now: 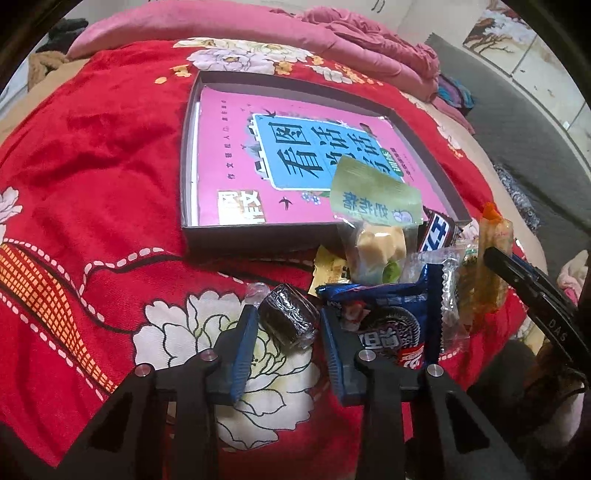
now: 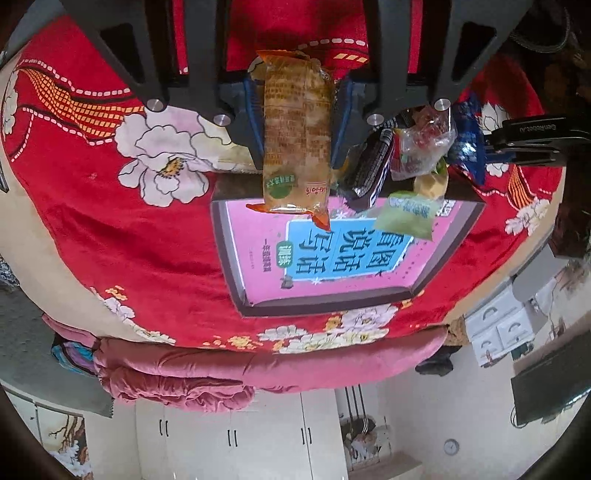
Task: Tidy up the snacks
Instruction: 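Grasp the dark wrapped candy with the left tool while the right tool grasps the orange-topped pastry bag, then lift the candy with the left tool while the right tool carries the pastry bag over the tray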
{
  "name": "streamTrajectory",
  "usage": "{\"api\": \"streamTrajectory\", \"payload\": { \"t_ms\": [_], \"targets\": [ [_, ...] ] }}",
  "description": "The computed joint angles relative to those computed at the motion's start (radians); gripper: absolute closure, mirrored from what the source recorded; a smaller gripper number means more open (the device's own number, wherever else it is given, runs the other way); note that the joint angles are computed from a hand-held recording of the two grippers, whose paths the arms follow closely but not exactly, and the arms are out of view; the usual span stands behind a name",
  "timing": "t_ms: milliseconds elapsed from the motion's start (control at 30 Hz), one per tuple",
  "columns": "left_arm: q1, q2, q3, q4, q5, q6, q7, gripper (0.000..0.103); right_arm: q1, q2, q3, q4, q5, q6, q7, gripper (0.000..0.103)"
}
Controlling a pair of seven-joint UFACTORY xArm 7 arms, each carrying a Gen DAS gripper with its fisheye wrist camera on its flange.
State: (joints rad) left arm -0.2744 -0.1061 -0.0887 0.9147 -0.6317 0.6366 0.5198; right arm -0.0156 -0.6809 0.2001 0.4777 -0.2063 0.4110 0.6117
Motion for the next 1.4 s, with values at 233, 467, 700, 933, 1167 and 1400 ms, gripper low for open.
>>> {"api": "streamTrajectory", "payload": {
  "t_ms": [233,467,700,933,1167,1400],
  "targets": [
    [-0.003,-0.039,0.017,-0.018,-0.060,-0.022,0.040,0.068,-0.002,-0.026,-0.008,-0.001,0.011,-0.006,0.006,0.069],
    [-0.008,-0.073,0.043,-0.027,-0.142,-0.055,0.088,0.068,-0.013,-0.035,-0.010,0.005,0.018,-0.009,0.012,0.069],
    [-0.006,-0.063,0.046,-0.012,-0.175,-0.081,0.100,0.068,-0.032,-0.021,-0.008,0.029,0.010,-0.020,0.012,0.069],
    [-0.008,-0.054,0.040,0.001,-0.177,-0.118,0.107,0.068,-0.071,0.028,0.005,0.076,-0.016,-0.055,0.024,0.069],
    [-0.009,-0.045,0.035,0.006,-0.162,-0.143,0.087,0.068,-0.100,0.081,0.017,0.111,-0.039,-0.084,0.059,0.069],
    [-0.012,-0.017,0.024,0.024,-0.156,-0.182,0.083,0.068,-0.115,0.121,0.018,0.138,-0.060,-0.108,0.084,0.069]
  ]
}}
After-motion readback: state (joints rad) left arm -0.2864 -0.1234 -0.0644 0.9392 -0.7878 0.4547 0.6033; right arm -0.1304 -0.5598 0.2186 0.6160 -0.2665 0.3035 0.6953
